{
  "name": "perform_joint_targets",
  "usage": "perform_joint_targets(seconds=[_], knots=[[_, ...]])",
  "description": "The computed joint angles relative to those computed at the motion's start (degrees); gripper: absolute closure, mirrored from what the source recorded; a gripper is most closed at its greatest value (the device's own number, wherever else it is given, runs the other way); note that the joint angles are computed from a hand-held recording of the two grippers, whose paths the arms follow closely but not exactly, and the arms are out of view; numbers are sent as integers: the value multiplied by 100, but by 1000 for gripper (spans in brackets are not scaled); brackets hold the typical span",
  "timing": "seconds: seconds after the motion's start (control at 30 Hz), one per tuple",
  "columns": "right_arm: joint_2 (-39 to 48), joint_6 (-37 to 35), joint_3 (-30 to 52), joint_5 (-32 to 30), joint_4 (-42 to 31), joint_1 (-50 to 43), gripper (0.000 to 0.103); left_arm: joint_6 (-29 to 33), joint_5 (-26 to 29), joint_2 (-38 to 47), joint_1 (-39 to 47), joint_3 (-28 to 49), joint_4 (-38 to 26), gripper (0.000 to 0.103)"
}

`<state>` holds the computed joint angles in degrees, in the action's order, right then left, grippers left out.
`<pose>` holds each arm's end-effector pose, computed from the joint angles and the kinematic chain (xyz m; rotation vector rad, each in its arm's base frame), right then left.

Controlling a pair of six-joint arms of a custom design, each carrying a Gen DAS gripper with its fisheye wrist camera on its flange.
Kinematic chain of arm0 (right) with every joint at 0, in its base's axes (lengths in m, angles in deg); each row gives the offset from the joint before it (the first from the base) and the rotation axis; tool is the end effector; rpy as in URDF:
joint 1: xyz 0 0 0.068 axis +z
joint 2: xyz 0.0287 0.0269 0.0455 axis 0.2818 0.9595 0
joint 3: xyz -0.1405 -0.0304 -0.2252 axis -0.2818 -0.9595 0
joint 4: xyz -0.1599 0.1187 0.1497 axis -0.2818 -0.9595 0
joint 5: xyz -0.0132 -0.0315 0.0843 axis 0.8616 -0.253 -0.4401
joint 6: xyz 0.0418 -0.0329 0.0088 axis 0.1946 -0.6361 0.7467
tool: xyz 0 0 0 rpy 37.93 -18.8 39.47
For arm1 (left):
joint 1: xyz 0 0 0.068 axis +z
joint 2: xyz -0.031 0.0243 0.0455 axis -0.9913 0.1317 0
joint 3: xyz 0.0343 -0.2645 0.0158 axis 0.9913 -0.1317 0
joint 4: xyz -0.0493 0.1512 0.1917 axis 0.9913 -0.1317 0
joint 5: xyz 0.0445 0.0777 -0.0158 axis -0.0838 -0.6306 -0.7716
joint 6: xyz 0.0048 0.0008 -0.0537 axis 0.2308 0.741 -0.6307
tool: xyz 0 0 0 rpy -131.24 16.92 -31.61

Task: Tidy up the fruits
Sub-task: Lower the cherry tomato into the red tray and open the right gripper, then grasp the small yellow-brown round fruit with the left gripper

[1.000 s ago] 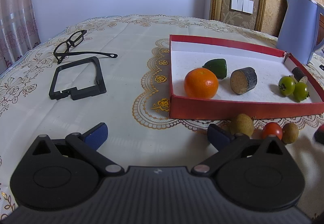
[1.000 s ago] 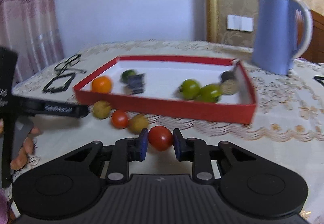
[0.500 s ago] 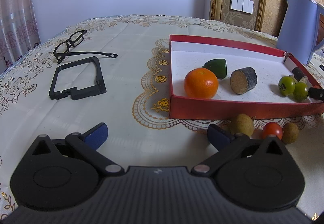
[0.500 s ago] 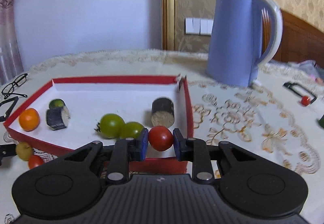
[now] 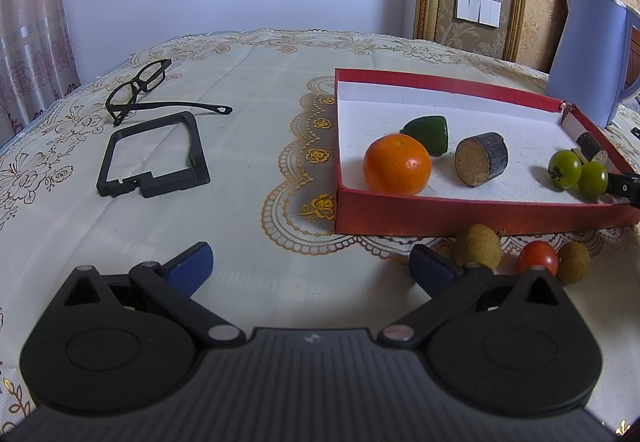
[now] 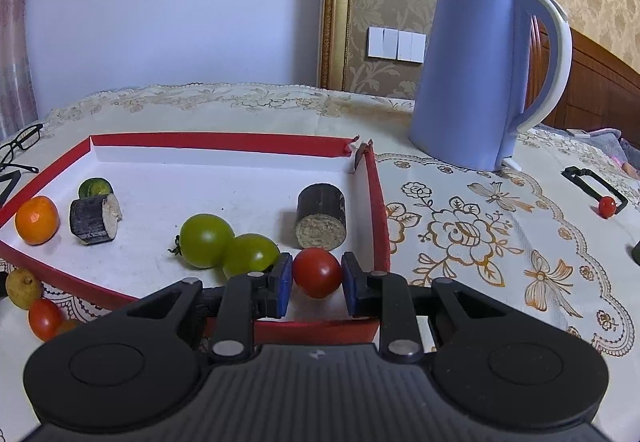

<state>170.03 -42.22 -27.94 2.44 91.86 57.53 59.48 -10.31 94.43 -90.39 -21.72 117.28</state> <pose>0.2495 0.1902 0.0881 0.0651 2.1432 -0.0355 0.2482 -0.0330 0.0880 0.0839 2.2384 -0.0431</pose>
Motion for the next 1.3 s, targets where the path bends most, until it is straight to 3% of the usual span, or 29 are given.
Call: perform_joint_targets(seconds=[0.53, 0.57, 0.6, 0.67, 0.8, 1.0, 1.3], knots=[[-963, 462, -992, 455, 168, 567, 74, -3, -4, 3, -5, -4, 7, 0], [-1045, 534, -1025, 506, 52, 621, 63, -3, -4, 3, -5, -4, 7, 0], [-1121, 669, -1049, 504, -121, 670, 43, -3, -4, 3, -5, -4, 7, 0], [-1200, 906, -1243, 446, -100, 745, 31, -3, -5, 4, -6, -4, 8, 0], [-1056, 1132, -1423, 519, -56, 824, 31, -2, -7, 6, -7, -4, 11, 0], [-1071, 1410, -1801, -86, 497, 442, 30, -7, -4, 8, -9, -2, 11, 0], [-972, 1261, -1431, 24, -103, 571, 22, 76, 601, -515, 43, -691, 534, 0]])
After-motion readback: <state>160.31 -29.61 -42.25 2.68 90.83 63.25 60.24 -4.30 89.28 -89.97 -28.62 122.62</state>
